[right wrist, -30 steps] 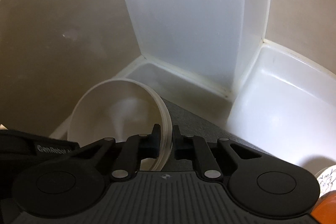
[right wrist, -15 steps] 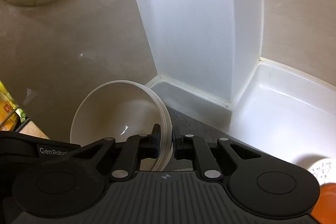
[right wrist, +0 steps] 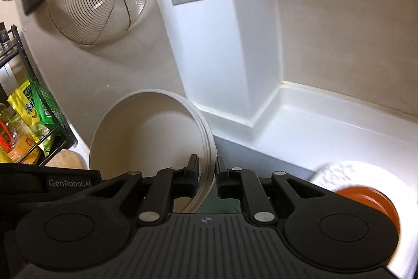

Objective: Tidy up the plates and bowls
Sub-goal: 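Lift the white bowls with both grippers and carry them over the brown plate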

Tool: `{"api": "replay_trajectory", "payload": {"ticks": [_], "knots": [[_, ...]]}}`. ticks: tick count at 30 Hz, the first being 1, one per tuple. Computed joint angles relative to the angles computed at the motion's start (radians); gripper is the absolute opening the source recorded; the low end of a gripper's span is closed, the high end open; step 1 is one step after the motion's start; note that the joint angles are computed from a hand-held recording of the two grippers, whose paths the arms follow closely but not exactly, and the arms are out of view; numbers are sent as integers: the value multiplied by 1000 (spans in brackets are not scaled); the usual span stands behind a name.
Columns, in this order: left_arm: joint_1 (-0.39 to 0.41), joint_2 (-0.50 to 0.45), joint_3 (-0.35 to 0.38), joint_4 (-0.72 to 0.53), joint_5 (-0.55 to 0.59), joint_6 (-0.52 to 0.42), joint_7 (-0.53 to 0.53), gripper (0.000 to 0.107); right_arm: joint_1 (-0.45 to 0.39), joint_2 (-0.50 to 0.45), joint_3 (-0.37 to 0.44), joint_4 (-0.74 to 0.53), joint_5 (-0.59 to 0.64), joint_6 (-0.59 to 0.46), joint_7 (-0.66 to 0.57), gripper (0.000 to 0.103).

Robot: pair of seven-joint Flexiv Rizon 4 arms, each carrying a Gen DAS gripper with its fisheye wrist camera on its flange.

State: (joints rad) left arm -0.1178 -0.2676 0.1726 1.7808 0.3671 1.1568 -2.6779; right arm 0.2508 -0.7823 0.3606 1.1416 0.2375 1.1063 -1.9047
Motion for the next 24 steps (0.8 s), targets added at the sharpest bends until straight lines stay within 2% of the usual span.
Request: {"api": "replay_trajectory", "payload": {"ticks": [7, 10, 14, 20, 24], "knots": [[-13, 35, -81, 62, -84, 18, 174, 15, -55, 172, -34, 252, 16, 77, 48, 15], [-16, 34, -116, 80, -148, 25, 278, 15, -93, 246, -41, 350, 25, 90, 69, 15], [-24, 20, -154, 88, -237, 18, 420, 15, -102, 315, -82, 460, 9, 111, 145, 15], [-54, -13, -182, 80, -329, 14, 570, 14, -138, 393, -109, 576, -4, 133, 208, 15], [-88, -32, -183, 52, -341, 2, 618, 14, -161, 426, -118, 626, -2, 149, 228, 16]]}}
